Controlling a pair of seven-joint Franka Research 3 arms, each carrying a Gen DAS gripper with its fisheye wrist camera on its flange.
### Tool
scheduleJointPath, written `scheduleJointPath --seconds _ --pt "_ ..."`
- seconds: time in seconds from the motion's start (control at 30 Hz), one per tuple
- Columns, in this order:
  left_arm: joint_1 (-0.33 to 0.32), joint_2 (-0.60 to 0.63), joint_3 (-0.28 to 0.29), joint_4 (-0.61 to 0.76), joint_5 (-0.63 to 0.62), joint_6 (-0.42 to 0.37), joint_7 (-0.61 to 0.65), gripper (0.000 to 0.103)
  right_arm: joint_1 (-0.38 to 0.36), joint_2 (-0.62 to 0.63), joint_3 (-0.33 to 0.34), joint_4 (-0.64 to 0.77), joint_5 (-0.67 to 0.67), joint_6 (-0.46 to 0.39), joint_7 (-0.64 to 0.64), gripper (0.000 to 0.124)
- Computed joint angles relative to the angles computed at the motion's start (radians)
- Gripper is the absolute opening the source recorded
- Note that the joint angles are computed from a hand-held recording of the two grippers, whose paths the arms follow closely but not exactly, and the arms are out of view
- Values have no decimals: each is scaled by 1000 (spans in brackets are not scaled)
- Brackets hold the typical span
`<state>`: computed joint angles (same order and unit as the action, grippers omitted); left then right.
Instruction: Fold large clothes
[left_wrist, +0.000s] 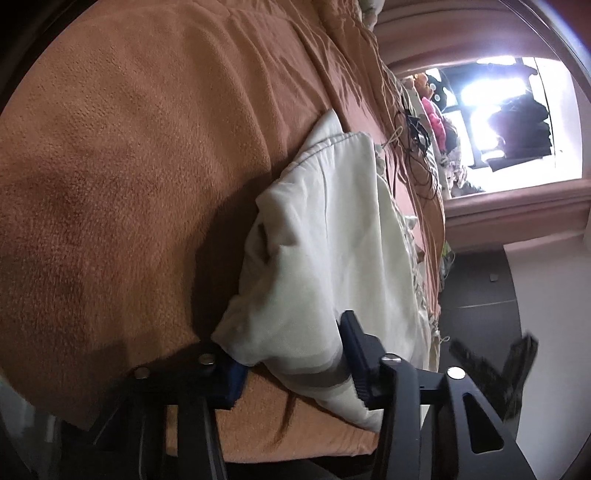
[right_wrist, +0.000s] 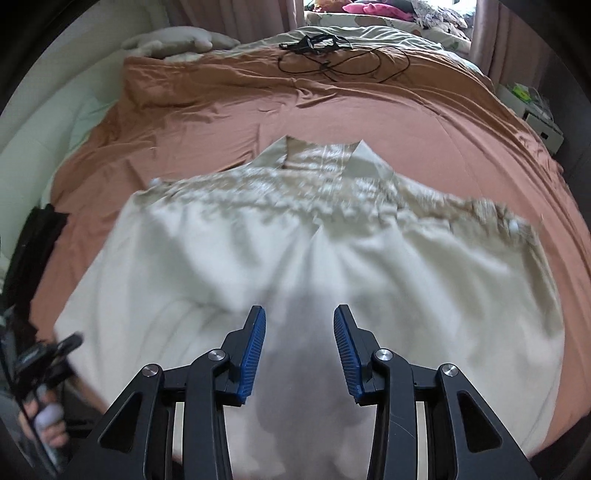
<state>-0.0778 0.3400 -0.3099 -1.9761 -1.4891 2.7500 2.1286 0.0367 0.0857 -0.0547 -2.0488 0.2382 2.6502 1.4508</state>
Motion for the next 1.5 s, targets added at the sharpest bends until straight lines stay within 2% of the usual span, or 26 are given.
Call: scheduleJointPath --seconds 0.1,0.2,0.37,0.63,0.73,0.97,1.2,1.3,1.37,1.5 --pt "-5 6 4 7 25 10 -23 29 3 -84 9 -119 67 50 -32 39" --pt "-6 -14 -5 -6 25 37 -12 20 11 -136 14 -206 77 78 -38 39" --pt "-16 -64 -6 -27 -33 56 69 15 14 -195 20 -309 59 118 0 39" --pt "-45 -93 26 -26 -115 34 148 13 37 -230 8 -372 163 119 -70 35" --pt "-54 -98 35 -21 -131 27 160 13 34 -176 17 -350 138 102 -52 25" --pt "-61 -97 48 -14 -124 16 177 13 23 -19 13 -225 197 76 -70 16" --pt "-63 -85 38 1 -79 43 114 13 -5 126 14 -41 186 39 -57 3" --pt "-60 -92 34 3 -83 39 119 13 -24 178 20 33 206 27 -68 2" --pt "-65 -100 32 11 -67 42 113 13 -47 195 31 74 242 -12 -93 2" --pt "-72 -121 25 42 -48 32 123 13 -71 118 51 4 345 16 -187 10"
